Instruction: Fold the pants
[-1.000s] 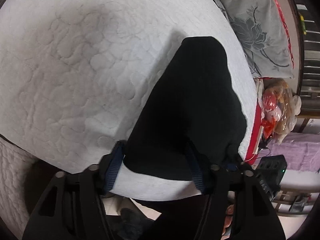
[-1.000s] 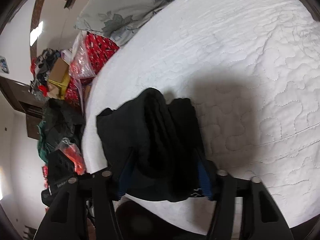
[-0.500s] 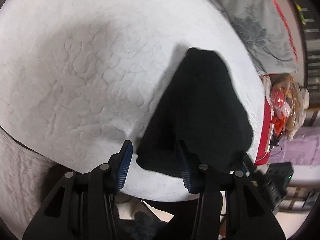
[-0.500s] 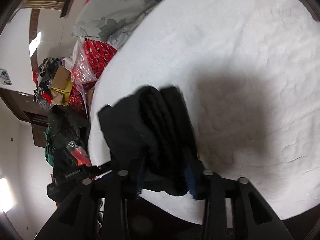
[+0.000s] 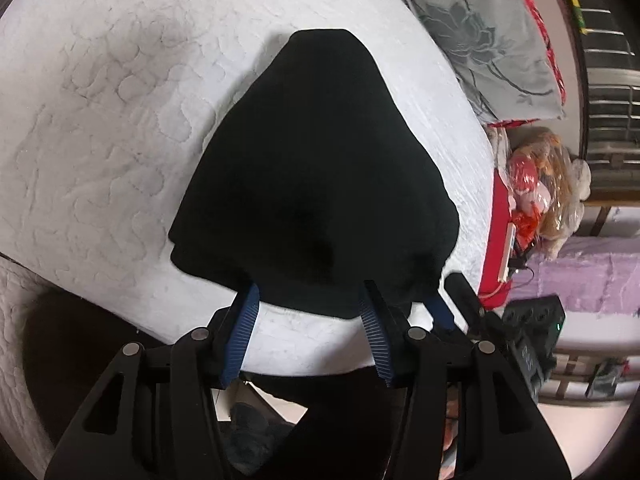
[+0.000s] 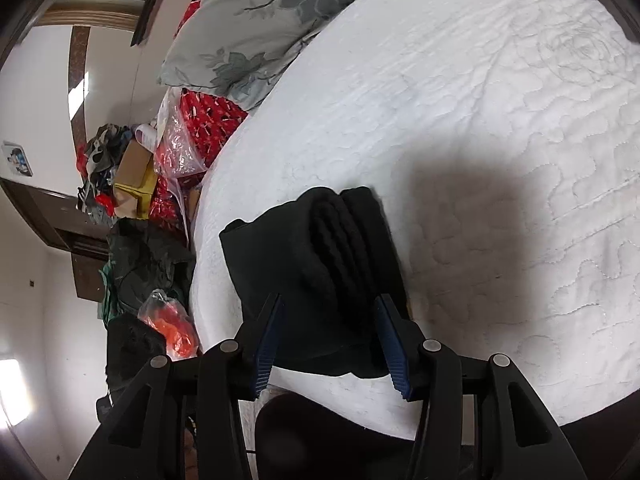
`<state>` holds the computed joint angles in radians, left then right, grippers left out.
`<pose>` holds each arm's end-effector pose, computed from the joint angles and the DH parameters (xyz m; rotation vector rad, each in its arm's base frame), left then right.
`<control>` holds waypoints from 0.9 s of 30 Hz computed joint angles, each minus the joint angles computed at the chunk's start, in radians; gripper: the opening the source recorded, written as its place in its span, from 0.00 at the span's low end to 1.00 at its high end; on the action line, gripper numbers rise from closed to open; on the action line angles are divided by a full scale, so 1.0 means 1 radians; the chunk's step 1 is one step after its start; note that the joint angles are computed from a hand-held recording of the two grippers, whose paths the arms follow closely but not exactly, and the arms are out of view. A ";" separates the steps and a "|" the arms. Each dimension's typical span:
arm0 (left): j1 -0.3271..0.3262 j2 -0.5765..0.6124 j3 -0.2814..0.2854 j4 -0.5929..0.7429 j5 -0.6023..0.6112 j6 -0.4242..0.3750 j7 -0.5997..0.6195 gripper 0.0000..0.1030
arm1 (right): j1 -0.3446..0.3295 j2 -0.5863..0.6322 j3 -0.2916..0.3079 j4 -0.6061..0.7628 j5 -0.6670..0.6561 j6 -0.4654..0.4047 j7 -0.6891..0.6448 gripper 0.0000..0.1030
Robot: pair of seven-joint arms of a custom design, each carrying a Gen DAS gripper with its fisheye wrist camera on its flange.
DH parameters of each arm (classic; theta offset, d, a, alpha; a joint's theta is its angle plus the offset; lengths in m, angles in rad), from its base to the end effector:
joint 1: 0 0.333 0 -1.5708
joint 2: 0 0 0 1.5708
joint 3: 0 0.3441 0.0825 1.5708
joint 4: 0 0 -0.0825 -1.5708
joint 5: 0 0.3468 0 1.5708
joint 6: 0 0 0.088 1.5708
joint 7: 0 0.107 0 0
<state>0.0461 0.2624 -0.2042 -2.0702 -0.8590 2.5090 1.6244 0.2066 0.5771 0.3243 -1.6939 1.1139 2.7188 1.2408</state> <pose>0.5748 -0.0795 0.3751 2.3000 -1.4141 0.7268 0.6263 0.2857 0.3527 -1.4728 1.7808 0.4957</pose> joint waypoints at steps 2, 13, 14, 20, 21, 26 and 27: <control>-0.016 0.015 0.009 0.019 0.043 0.013 -0.052 0.49 | -0.004 0.004 0.007 0.006 0.005 -0.005 -0.015 0.48; 0.032 0.044 -0.015 0.069 0.022 -0.032 -0.142 0.03 | 0.031 0.040 -0.020 0.072 -0.166 -0.016 0.066 0.11; 0.037 0.026 -0.020 0.055 -0.004 -0.022 -0.112 0.03 | -0.009 0.027 0.023 0.061 -0.110 -0.012 0.024 0.11; -0.013 0.067 0.009 0.064 0.131 -0.037 -0.179 0.03 | 0.008 -0.014 -0.010 0.004 -0.137 -0.027 0.001 0.10; -0.005 0.087 0.004 0.071 0.124 -0.051 -0.181 0.03 | 0.021 -0.003 -0.027 0.001 -0.164 -0.034 0.030 0.10; 0.026 0.053 -0.011 0.052 0.113 -0.083 -0.113 0.05 | 0.014 0.023 -0.024 -0.005 -0.190 -0.037 0.084 0.29; 0.027 0.026 -0.012 0.040 0.116 -0.085 -0.080 0.05 | 0.001 0.022 -0.018 0.004 -0.192 -0.066 0.088 0.30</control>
